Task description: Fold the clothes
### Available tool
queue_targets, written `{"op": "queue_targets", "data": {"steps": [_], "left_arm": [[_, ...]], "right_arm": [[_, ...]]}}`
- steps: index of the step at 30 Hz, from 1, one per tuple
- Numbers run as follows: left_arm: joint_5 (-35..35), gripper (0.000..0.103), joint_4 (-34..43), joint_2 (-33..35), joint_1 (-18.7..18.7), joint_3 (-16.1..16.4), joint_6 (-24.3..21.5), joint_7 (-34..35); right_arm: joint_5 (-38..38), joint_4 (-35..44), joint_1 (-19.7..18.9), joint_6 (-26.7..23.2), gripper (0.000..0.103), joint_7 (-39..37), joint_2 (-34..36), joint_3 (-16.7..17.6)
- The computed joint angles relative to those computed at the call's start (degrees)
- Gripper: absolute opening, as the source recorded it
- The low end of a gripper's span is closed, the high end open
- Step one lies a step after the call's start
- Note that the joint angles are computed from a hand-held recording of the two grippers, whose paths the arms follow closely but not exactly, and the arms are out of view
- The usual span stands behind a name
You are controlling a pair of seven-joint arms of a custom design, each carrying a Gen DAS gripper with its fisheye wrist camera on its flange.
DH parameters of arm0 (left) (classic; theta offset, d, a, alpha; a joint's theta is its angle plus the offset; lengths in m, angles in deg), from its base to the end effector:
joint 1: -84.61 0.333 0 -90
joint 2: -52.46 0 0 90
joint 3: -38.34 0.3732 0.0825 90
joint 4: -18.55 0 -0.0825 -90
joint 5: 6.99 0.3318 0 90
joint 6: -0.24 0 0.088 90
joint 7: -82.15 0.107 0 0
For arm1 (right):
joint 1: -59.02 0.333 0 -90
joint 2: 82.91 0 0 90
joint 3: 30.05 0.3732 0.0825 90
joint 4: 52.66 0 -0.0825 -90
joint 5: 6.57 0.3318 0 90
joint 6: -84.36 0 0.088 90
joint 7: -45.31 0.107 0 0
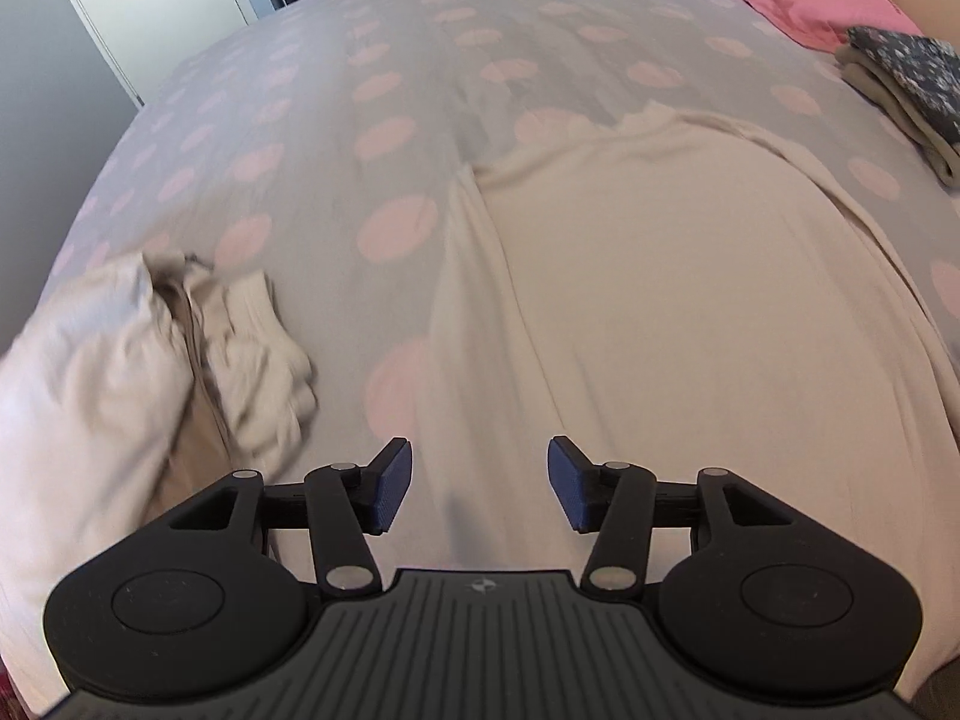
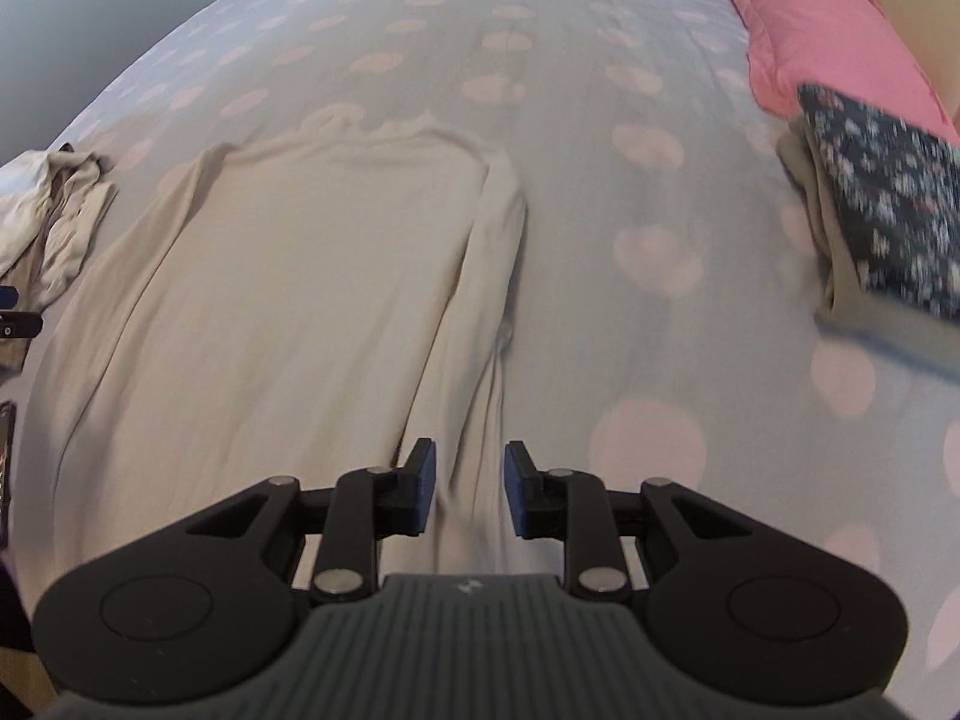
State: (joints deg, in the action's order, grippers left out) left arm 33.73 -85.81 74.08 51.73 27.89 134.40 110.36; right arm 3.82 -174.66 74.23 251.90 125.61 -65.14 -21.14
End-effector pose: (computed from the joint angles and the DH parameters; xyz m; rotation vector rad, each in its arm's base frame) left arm 0.4789 -0.4176 0.4337 -1.7690 2.0051 -0.2922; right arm 0.5521 0.2260 0.4103 -2.2283 1.4713 -0.2678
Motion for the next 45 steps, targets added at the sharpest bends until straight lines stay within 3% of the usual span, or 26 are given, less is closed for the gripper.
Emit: {"op": "queue_targets", "data": {"steps": [2, 5, 11, 15, 16, 17, 19, 20, 22, 24, 28, 30, 31, 32, 36, 39, 40, 42, 43, 45], "left_arm": [[-0.8, 0.048, -2.3, -1.0, -0.2, -0.6, 0.5, -1.1], [-2.8, 0.049, -5.3, -2.3, -0.4, -1.6, 1.0, -2.4], [-7.6, 0.054, -8.4, -3.3, -0.9, -3.5, -0.8, -3.3], [-10.4, 0.053, -9.7, -3.2, -0.7, -4.1, -1.5, -2.6], [-10.9, 0.049, -10.1, -3.3, -0.6, -4.2, -1.0, -2.3], [-11.1, 0.047, -10.2, -3.3, -0.6, -4.2, -0.9, -2.2], [-10.9, 0.022, -10.1, -3.2, -0.9, -3.9, -1.2, -2.6], [-11.0, 0.018, -10.1, -3.2, -0.9, -3.8, -1.0, -3.0], [-11.5, 0.007, -10.7, -3.2, -0.5, -3.8, 0.7, -3.3], [-11.1, 0.004, -10.7, -3.2, -0.8, -3.5, 0.8, -4.1], [-9.1, 0.002, -11.3, -4.1, -1.4, -2.8, 1.2, -8.1], [-7.4, 0.002, -12.0, -4.9, -1.6, -2.3, 1.3, -11.2], [-6.1, 0.002, -12.2, -5.4, -1.8, -2.0, 1.0, -13.2], [-4.5, 0.002, -12.4, -6.1, -2.0, -1.7, 0.4, -15.2], [3.1, 0.002, -12.6, -9.4, -1.7, -1.5, -3.2, -23.8], [7.1, 0.002, -11.5, -11.0, -0.2, -2.0, -7.2, -27.0], [8.0, 0.002, -11.1, -11.5, 0.5, -2.2, -8.4, -27.4], [8.9, 0.002, -10.4, -12.3, 2.1, -2.5, -10.3, -27.7], [9.5, 0.002, -10.0, -12.5, 2.8, -2.5, -11.5, -27.5], [10.8, 0.002, -9.4, -12.6, 4.2, -2.5, -13.3, -26.6]], "right_arm": [[3.5, -3.0, -2.0, -0.9, 0.032, -1.4, -1.6, 2.2], [3.1, -6.9, -0.3, -2.6, 0.043, 0.9, -3.7, 0.1], [7.5, -12.5, -1.4, -2.0, 0.047, -1.7, -7.1, 0.7], [11.9, -13.1, -2.2, -4.4, 0.045, -3.7, -7.7, 0.9], [12.4, -13.1, -1.9, -4.7, 0.042, -3.6, -7.6, 0.7], [12.8, -13.1, -1.7, -4.9, 0.031, -3.5, -7.5, 0.4], [12.8, -13.2, -1.1, -4.9, 0.013, -2.7, -7.4, -0.2], [12.4, -13.3, -0.7, -4.7, 0.004, -2.3, -7.4, -0.5], [11.4, -13.5, -0.2, -4.1, 0.000, -1.3, -7.4, -1.0], [9.3, -14.2, 0.5, -2.3, 0.000, 0.8, -7.8, -2.0], [11.5, -14.7, -0.8, -1.0, 0.000, 0.0, -8.2, -0.7], [13.2, -14.8, -1.4, -0.6, 0.006, -2.0, -8.3, 0.3], [12.8, -14.8, -1.2, -0.8, 0.017, -2.8, -8.2, 0.3], [13.3, -14.5, -1.4, -1.2, 0.037, -4.3, -8.2, 0.9], [18.3, -14.2, -2.3, -1.8, 0.039, -12.7, -8.1, 3.2], [13.5, -13.7, 0.4, -3.0, 0.039, -10.3, -7.4, 0.9], [9.2, -13.7, 2.1, -3.2, 0.037, -7.2, -7.1, -1.0], [-1.1, -13.9, 5.7, -3.1, 0.016, 1.3, -6.5, -5.3], [-3.3, -13.8, 5.9, -3.2, 0.005, 3.5, -6.3, -5.8], [-3.9, -13.6, 4.8, -2.8, 0.004, 5.9, -6.3, -5.4]]}}
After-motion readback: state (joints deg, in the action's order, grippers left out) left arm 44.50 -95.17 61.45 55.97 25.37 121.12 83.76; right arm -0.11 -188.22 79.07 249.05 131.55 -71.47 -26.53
